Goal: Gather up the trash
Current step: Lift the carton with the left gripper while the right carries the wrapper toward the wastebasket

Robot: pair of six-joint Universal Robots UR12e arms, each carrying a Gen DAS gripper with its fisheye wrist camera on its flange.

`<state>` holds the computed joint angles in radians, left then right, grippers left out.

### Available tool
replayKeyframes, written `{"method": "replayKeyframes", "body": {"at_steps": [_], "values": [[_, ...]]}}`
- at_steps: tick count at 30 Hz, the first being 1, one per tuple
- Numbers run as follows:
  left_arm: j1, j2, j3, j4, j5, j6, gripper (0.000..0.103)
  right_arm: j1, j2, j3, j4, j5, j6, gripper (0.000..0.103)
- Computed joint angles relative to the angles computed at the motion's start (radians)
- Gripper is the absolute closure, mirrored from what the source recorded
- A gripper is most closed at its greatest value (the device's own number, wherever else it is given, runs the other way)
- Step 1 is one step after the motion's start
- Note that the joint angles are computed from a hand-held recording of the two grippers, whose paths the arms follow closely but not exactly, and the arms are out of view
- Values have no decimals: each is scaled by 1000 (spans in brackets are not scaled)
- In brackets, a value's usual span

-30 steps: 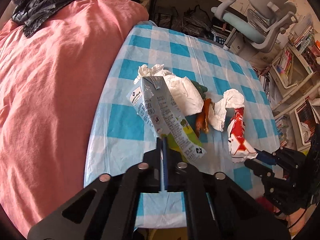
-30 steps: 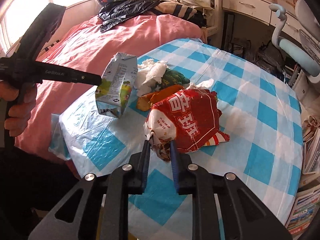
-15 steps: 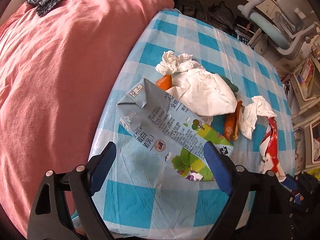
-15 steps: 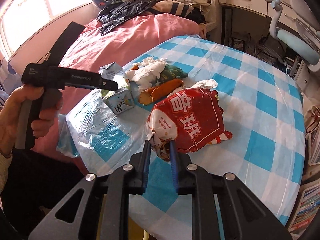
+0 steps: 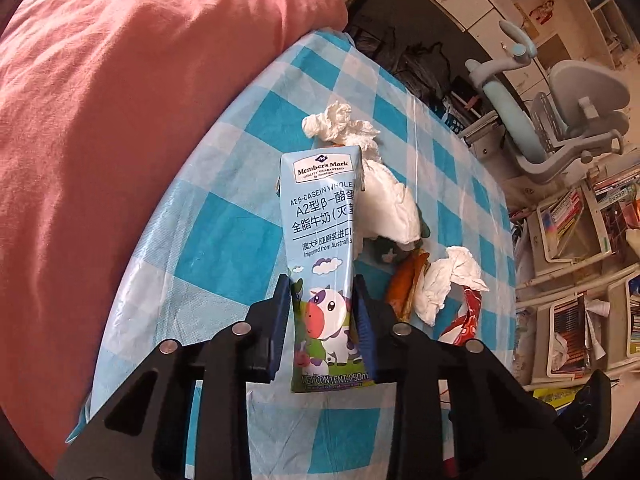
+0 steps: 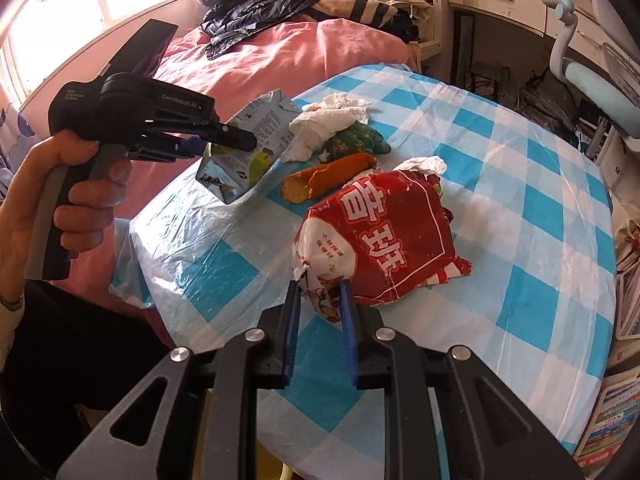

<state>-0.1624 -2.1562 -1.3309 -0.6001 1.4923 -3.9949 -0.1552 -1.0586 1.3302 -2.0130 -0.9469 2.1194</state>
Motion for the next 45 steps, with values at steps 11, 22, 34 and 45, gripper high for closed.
{"method": "replayKeyframes", "body": {"at_steps": [11,22,34,45], "values": [[-15,34,-28,9,40,53,74,-10,-17,18,4,26,1,83],[-80,131,-155,103,155,158,74,-47,-141,138,184,149,-234,84],[-132,189,-262,140,198,133,73,-93,-228,288,139,153,-223,68],[-122,223,-316,193,278,6,73,12,-196,373,-434,33,-14,32]]}}
